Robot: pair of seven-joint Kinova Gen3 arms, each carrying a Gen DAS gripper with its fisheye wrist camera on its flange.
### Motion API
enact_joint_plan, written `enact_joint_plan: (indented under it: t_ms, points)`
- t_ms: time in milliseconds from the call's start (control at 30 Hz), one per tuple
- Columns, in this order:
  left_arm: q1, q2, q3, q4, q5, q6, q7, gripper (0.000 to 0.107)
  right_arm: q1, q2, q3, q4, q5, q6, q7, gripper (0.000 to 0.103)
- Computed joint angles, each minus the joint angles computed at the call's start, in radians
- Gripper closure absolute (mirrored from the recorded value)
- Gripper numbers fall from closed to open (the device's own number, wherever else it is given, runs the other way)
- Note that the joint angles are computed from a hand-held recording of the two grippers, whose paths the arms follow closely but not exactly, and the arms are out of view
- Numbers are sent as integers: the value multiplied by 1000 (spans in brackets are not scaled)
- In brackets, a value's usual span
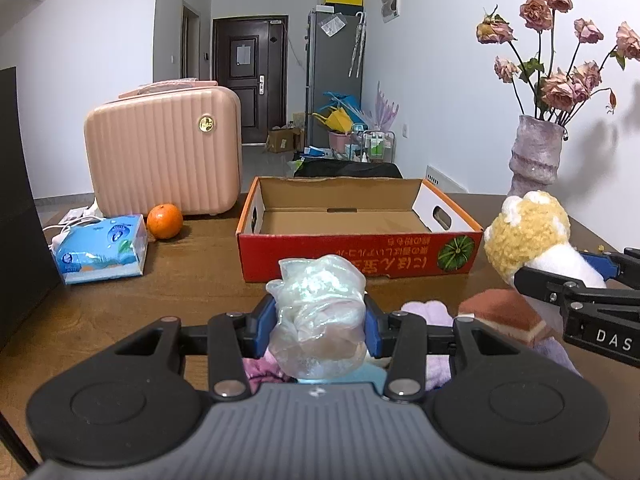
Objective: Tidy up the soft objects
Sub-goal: 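Carry the cotton bag in the left tool and sheep in the right tool to the box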
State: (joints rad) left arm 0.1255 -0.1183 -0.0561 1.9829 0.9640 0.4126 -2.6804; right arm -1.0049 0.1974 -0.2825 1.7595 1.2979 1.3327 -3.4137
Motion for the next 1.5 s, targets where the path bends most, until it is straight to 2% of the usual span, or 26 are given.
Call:
enact_joint_plan:
  t_ms: [500,967,1300,1500]
  points:
    - [-10,58,39,-79,10,-37,3,63,64,8,35,-28,12,-77,59,51]
    - [-49,147,120,-170,-1,-77,21,63,128,31,78,-62,23,-162,109,51]
    - [-74,228,192,-265,-169,-106,199,63,176,54,118,-105,31,-223,168,51]
    - [-66,272,215,-328,-323,-125,356,63,205,75,144,-143,17,-266,213,50]
